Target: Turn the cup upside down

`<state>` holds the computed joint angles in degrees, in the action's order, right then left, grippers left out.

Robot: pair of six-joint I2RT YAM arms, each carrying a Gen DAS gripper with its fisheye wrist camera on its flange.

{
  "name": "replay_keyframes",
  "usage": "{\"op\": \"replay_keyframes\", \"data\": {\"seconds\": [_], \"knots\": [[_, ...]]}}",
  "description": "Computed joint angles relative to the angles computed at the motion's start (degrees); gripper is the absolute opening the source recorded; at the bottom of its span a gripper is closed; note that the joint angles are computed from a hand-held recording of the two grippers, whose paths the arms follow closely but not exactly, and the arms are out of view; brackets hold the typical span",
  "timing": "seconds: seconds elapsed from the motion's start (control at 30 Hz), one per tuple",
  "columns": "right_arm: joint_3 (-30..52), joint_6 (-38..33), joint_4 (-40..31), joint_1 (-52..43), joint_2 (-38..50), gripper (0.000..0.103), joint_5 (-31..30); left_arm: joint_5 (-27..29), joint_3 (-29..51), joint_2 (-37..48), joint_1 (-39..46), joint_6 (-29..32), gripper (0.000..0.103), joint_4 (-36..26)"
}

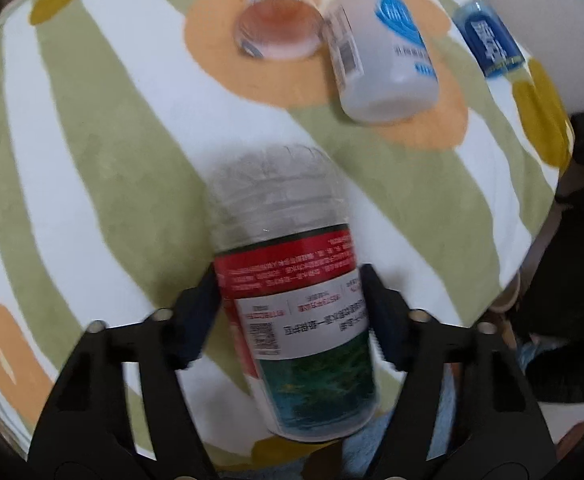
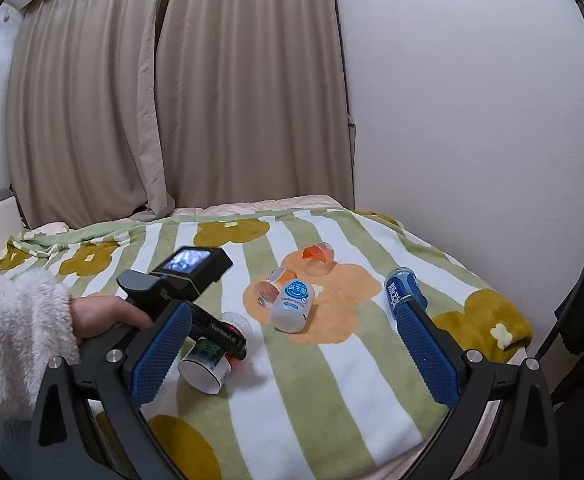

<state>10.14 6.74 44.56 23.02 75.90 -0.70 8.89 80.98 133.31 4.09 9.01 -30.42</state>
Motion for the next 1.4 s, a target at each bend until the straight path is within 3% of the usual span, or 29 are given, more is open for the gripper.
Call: {"op": "replay_keyframes", "data": {"seconds": [0.4,0.57,0.6,0.63,0.7,1.0,1.1,1.23,1.3,1.4], "knots": [[-2.0,1.5,1.6,-4.8,-1.8,0.103,-7.4,-9.3,0.1,-1.6,-3.5,14.2,0.06,-2.7],[-2.0,1.6,0.5,-5.0,-2.8,0.103,-7.8,-7.2,1.8,0.4,-2.6,11.4,0.063,-4.2],[-1.7,1.6,-0.4,-5.1,-3.4,0.103,-7.9,-6.7,1.9,0.4,-2.5,10.8,0.072,-4.7],[-1.6,1.7,-0.4,-5.2,-3.4,0.103,-7.9,-6.1,2.7,0.4,-2.3,10.3,0.089,-5.7],[-1.7,1.8,0.0,-5.2,-3.2,0.103,-8.0,-5.4,3.9,0.3,-2.1,9.0,0.103,-7.1],[-1.9,1.9,1.3,-4.8,-2.0,0.103,-8.0,-6.1,22.2,10.1,-1.2,3.2,0.103,-20.5],[-1.8,1.8,1.0,-5.4,-1.9,0.103,-8.3,-4.6,25.3,11.7,-0.6,3.8,0.097,-21.6],[-2.1,2.4,2.0,-6.7,-1.0,0.103,-9.1,-4.5,29.6,13.2,0.0,5.5,0.071,-25.5],[-2.4,2.7,3.0,-7.0,-0.4,0.103,-9.4,-4.9,28.0,12.4,0.3,6.6,0.06,-24.8],[-2.4,3.1,3.6,-7.2,0.1,0.103,-10.0,-4.8,23.1,9.5,-0.5,6.3,0.059,-20.8]]}}
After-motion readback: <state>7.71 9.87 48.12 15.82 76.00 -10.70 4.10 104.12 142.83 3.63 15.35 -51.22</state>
